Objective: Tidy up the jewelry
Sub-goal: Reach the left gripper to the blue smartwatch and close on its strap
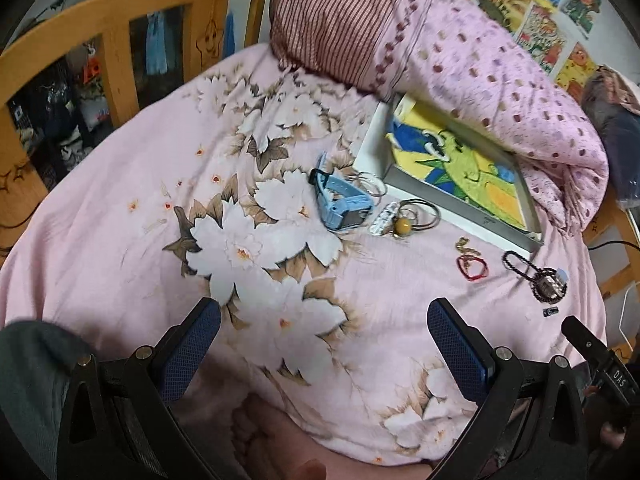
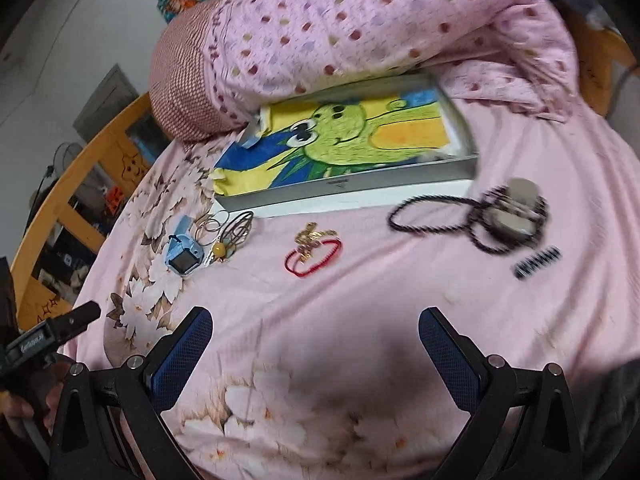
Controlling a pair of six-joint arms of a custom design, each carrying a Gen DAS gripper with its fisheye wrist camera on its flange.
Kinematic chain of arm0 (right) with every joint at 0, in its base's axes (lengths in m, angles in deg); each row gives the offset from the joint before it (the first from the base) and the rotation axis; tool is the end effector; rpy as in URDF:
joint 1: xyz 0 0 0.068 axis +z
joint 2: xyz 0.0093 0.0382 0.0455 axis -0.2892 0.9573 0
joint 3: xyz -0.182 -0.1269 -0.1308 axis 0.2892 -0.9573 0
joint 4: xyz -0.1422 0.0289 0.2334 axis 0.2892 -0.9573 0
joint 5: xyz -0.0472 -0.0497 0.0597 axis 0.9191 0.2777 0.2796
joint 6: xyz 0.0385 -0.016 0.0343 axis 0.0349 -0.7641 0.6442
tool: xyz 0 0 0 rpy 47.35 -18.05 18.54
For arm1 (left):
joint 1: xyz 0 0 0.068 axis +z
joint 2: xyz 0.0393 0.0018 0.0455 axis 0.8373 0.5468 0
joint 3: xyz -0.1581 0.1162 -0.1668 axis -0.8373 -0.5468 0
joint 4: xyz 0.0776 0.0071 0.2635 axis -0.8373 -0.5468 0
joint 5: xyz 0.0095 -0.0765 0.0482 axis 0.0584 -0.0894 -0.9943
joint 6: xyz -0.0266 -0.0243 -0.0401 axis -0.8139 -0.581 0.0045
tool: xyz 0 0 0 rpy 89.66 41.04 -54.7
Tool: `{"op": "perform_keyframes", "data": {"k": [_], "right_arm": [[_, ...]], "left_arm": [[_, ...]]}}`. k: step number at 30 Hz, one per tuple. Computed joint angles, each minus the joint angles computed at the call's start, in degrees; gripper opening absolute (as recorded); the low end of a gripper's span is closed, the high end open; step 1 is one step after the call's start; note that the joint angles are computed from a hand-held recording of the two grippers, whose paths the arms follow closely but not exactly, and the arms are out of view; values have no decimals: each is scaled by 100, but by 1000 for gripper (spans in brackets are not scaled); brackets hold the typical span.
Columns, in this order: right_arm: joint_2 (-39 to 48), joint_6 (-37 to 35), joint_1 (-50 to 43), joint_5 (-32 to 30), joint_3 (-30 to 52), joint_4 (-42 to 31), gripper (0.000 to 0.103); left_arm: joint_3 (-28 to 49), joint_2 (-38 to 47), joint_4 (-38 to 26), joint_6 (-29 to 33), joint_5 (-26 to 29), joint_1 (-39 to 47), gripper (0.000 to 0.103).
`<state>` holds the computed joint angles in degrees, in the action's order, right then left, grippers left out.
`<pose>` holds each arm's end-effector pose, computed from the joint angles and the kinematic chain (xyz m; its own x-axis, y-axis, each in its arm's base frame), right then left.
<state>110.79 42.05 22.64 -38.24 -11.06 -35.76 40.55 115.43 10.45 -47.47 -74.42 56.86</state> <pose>0.2404 0.1899 0.2572 -0.8129 0.2261 -0.5368 0.0335 0.9382 0.3445 0.2693 -0.0081 0.2922 -0.8577 -0.0788 -0.5081 0.0507 0.9704 -0.2360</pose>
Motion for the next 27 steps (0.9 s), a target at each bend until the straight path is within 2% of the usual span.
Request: {"op": "perform_keyframes", "data": {"k": [6,10,12,15,17,18,19,23,27], "right_arm": [[1362,-666,-702,-1297,768,851,103],[2308,-915,-832,-1773,1500,1070,103],[2610,-1030,-871,-1907,1759,1105,100],[3089,-1234,-880,-2006,2153,1165,85],[3348,-1257,-896,-2080,2344,1224,73],[3489,-1243,-910,-2133,2426,1274,64],[3600,-1230,-923,-2156,2508,1284,55],[3945,-1119,-946,-2202,2700,1378,42],[4056,-1090,-954,-2354,2734,1395,23]], "left_arm": [[775,1172,235,331,3,139,101],[1443,2075,291,291,318,185,101],[1876,2591,202,230,546,219,100],[2363,3154,91,137,772,250,93],[2660,3440,-64,159,890,254,79],[2830,3619,-163,185,949,262,75],[3009,3803,-252,189,995,259,66],[3508,4325,-449,213,1060,239,43],[3810,4629,-549,158,1170,278,33]]}}
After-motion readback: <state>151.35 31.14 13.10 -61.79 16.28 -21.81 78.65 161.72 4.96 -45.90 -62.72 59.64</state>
